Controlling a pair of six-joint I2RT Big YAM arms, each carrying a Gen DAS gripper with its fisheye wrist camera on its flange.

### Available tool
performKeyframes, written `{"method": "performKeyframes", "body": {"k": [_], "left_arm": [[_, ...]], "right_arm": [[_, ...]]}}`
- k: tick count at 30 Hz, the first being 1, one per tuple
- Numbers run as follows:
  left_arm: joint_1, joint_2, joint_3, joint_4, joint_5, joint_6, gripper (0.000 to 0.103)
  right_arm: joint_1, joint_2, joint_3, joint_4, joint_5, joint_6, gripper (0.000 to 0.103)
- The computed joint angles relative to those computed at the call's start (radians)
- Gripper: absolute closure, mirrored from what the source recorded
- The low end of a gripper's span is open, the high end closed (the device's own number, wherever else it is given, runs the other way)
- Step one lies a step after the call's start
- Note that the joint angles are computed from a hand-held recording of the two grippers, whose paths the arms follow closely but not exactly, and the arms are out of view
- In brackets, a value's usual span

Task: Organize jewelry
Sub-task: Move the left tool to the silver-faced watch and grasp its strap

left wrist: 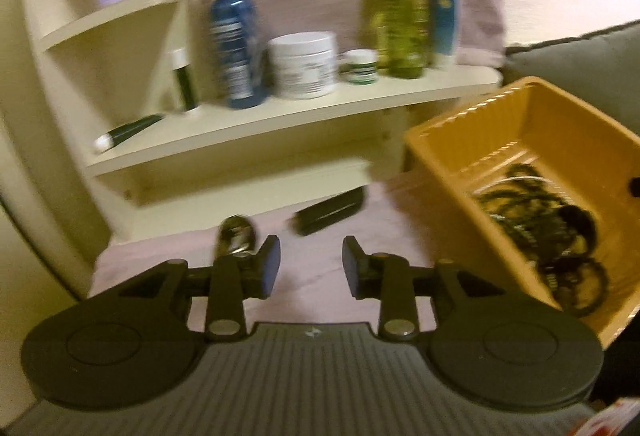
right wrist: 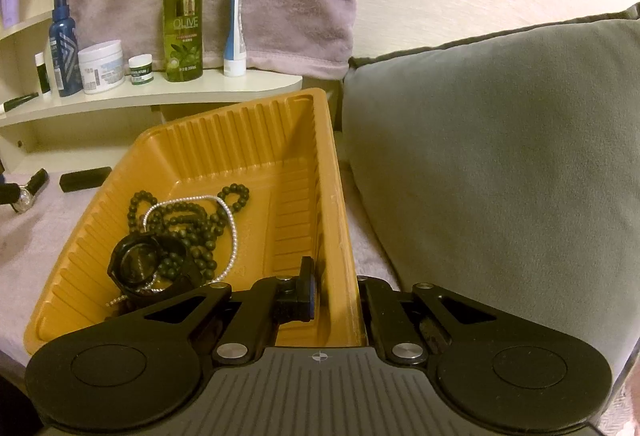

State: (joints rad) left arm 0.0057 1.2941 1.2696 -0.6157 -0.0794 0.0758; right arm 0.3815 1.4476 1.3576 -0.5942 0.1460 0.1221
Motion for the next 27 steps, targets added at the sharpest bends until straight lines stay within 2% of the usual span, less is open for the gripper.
{"method": "performKeyframes", "body": {"k": [8,20,27], "left_arm": [[0.051,0.021,0.013,-0.004,-0.015,0.005,0.065],[0.067,0.047,0.025,-0.015,-0.016,0.025,0.064],[0.081,0.070,0.039,-0.010,0.012,0.076,0.064]], "right_arm": [[-0.001,0.002,0.000,0.001,0.000,-0.003,0.097],[0.000,0.002,0.002,-0.002,0.001,-0.002,0.097],[0.000,0.002,0.000,-0.002,0.003,-0.002,0.097]]}}
